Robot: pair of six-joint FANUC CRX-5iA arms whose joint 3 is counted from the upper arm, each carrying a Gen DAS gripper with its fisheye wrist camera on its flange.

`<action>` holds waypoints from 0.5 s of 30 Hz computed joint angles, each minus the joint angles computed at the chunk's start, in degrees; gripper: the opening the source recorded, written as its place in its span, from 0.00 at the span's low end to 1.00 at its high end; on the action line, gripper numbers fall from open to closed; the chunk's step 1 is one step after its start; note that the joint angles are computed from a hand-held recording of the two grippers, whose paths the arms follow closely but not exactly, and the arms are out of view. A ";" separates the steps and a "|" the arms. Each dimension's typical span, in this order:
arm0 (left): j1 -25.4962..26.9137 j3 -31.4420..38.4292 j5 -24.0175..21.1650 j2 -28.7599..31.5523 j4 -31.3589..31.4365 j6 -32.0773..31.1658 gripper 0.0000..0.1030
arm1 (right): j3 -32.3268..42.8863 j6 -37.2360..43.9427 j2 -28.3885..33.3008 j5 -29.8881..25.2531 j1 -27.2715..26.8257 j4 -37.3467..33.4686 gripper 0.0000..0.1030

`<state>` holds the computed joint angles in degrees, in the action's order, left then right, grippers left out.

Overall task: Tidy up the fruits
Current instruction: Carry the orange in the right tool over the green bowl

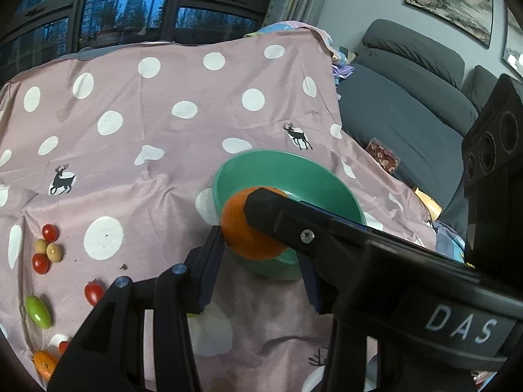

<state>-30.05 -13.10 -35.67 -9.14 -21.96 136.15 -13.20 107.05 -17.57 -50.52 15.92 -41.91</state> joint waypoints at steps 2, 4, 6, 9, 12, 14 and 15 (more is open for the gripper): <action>0.23 0.10 0.54 0.45 0.86 -1.02 0.43 | 0.02 0.00 0.14 -0.04 -0.68 -0.43 0.42; 0.61 -0.10 1.44 0.88 2.29 -2.61 0.43 | -0.03 -0.20 0.21 0.01 -1.26 -0.59 0.42; 0.88 -0.17 2.02 1.30 3.41 -3.81 0.43 | -0.04 -0.85 0.27 0.15 -1.42 -0.22 0.42; 1.16 0.01 2.83 2.19 4.99 -5.65 0.43 | -0.05 -1.67 0.45 0.17 -1.94 0.34 0.42; 1.66 0.25 3.69 3.36 7.42 -7.87 0.43 | -0.21 -2.76 0.57 0.75 -2.11 1.04 0.42; 1.88 0.37 4.12 4.01 8.67 -9.40 0.43 | -0.26 -3.14 0.78 0.92 -2.47 1.21 0.42; 2.02 0.49 4.37 4.53 9.65 -10.48 0.43 | -0.22 -3.07 1.00 0.83 -2.89 1.03 0.42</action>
<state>-28.03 -12.61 -31.30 -4.61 -12.31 125.68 -13.43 103.98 -16.57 -49.68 13.03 -40.89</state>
